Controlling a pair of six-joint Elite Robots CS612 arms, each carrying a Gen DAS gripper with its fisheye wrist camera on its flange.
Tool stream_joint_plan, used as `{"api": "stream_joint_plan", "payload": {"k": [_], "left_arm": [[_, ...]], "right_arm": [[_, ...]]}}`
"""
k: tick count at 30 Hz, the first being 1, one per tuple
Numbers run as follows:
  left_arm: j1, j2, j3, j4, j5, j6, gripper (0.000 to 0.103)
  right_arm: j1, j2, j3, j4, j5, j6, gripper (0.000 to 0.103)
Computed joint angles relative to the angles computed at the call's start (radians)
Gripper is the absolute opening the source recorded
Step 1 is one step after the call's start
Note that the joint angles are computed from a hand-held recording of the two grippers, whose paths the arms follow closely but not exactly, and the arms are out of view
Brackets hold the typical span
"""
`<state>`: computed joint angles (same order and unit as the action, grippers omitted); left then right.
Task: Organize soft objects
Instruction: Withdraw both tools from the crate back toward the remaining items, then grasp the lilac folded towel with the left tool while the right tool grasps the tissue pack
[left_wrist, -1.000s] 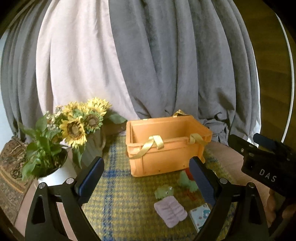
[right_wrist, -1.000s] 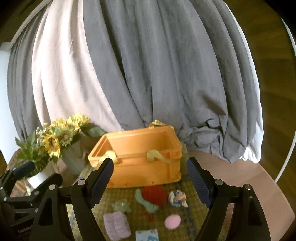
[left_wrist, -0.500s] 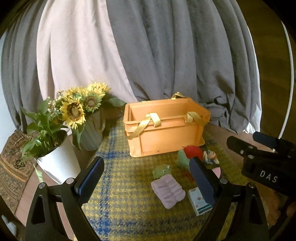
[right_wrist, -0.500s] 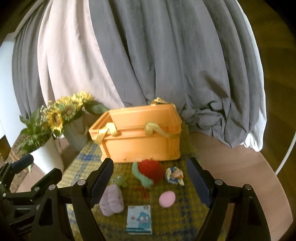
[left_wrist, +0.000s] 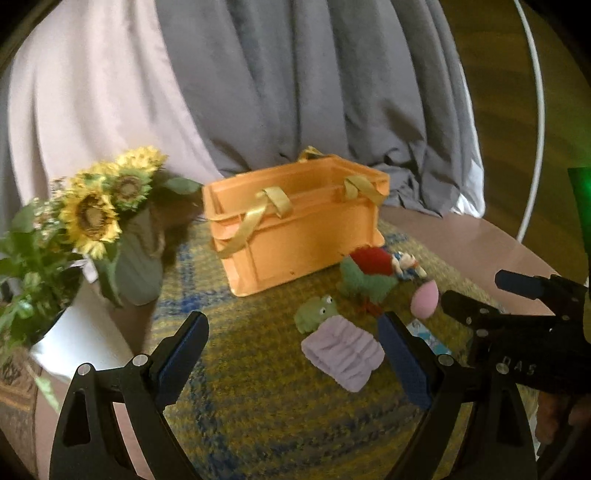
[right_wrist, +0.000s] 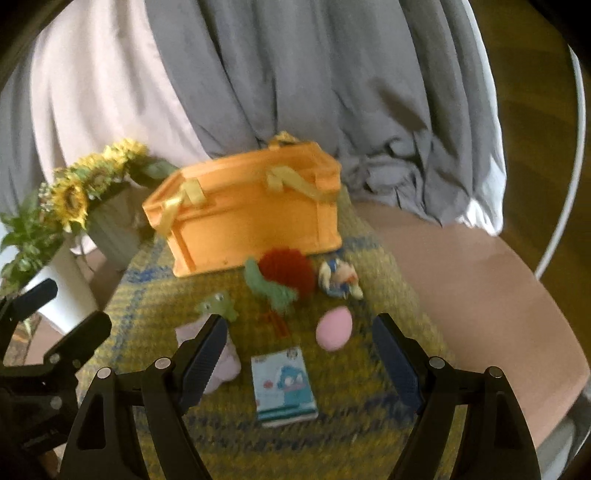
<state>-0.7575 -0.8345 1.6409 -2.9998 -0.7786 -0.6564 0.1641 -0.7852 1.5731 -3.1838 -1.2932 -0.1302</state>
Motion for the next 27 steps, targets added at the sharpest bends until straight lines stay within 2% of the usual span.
{"api": "stream_joint_plan", "payload": {"k": [6,14,21,27], "left_arm": [[0.032,0.024,-0.004,-0.084,-0.120,0.122,0.093],[0.065,0.070,-0.031,-0.136,-0.250,0.214,0.091],[0.086,0.107,-0.063,-0.158,-0.329,0.299,0.088],[0.104,0.129,-0.091,-0.143,-0.402,0.328,0.087]], "right_arm": [[0.023,0.005,0.012,0.014,-0.091,0.045,0.082],[0.044,0.033,-0.001,0.060,-0.179,0.062,0.082],[0.056,0.053,-0.016,0.105,-0.222,0.042,0.081],[0.061,0.065,-0.028,0.128,-0.216,0.007,0.081]]}}
